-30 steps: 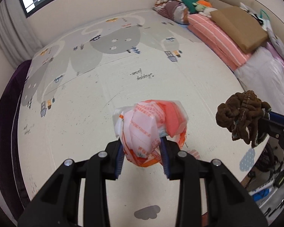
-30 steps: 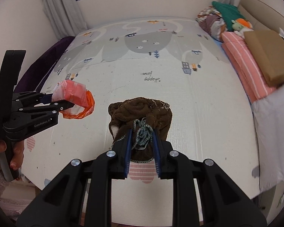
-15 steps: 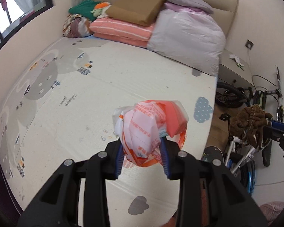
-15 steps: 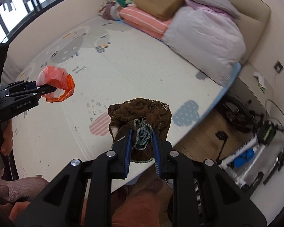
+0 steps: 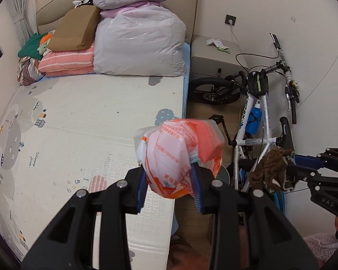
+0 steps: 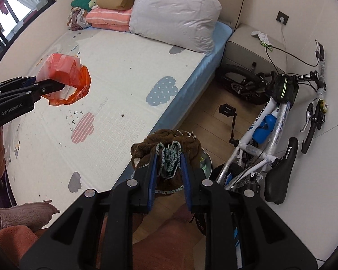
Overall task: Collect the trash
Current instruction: 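Lift the brown cloth and orange bag and carry them to the bin, then open the right tool over the bin while the left tool releases the bag inside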
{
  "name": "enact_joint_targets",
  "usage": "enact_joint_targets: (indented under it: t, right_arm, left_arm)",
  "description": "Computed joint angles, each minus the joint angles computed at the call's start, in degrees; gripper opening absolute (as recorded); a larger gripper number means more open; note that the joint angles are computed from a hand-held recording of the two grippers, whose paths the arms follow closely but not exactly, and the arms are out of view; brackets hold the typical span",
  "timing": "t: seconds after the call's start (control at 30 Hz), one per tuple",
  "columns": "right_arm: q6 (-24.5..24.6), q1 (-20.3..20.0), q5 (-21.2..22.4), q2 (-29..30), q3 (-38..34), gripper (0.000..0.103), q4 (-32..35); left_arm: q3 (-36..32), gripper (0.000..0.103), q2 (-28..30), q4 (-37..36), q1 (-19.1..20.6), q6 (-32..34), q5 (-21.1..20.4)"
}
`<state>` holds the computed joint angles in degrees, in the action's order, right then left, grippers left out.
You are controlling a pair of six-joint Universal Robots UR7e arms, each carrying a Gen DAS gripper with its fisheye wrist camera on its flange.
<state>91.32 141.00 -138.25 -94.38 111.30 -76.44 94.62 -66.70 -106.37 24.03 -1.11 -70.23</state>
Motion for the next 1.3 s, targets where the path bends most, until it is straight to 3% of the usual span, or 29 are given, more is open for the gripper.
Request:
enact_joint_targets:
  t: [0.3,0.5,0.73,1.07,1.3]
  right_arm:
    - [-7.76,-3.42,-1.32,-6.96,5.48,0.02,-5.25]
    - [-8.36,-3.24,-2.33,-7.18,4.8,0.02,-4.49]
    - [0.91,0.08,-1.79,-6.36,2.8,0.02,3.49]
    - [17.99,6.71,1.68,-7.08,0.69,0.02,16.7]
    - [24.75,10.07,5.35,-9.09,0.67,0.02,22.63]
  left_arm:
    - [1.96,0.034,-0.09,1.8,-3.4,-3.15,-0.97]
    - [2.28,0.034,-0.33,2.48,-3.8,-4.1,-0.37]
    - [2.74,0.034,-0.11,1.94,-4.62,-1.84,-2.69]
    - [6.93,0.035,2.81,-1.13,-6.86,-0.47,-10.77]
    - [9.13,0.042,6.26,-4.74,-8.28,-2.13,-11.74]
